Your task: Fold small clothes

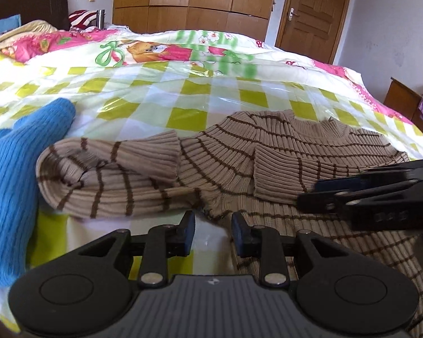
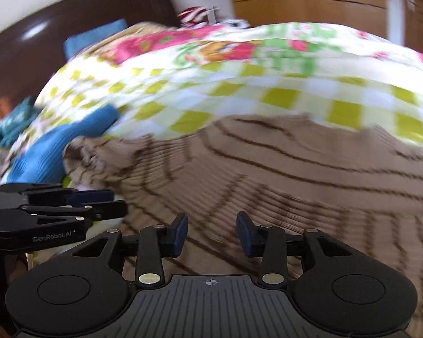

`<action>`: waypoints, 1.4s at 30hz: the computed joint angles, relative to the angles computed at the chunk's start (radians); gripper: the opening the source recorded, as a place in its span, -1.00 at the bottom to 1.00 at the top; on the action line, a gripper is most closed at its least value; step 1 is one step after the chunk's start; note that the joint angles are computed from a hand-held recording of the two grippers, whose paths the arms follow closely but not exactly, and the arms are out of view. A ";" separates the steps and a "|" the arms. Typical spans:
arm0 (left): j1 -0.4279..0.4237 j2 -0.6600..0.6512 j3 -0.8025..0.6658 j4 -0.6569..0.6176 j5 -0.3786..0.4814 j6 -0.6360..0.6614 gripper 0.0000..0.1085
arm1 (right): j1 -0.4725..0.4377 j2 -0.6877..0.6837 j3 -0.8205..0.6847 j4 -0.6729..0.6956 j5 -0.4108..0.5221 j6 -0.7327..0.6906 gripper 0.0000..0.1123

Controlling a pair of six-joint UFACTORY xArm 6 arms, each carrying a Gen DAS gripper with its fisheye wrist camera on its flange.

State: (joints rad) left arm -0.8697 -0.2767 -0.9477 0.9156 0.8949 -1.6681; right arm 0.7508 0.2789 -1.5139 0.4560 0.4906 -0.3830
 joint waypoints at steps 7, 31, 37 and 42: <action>0.008 -0.017 0.047 0.019 -0.057 -0.058 -0.22 | 0.049 0.125 -0.113 -0.185 -0.020 -0.023 -0.46; 0.028 -0.079 0.123 0.106 -0.146 -0.184 -0.19 | 0.082 0.090 -0.111 -0.202 0.029 0.033 -0.61; 0.036 -0.074 0.126 0.077 -0.157 -0.156 -0.12 | 0.084 0.099 -0.151 -0.118 0.030 0.047 -0.42; 0.029 -0.095 0.143 0.102 -0.142 -0.188 -0.12 | 0.079 0.224 -0.365 -0.056 0.158 0.156 -0.42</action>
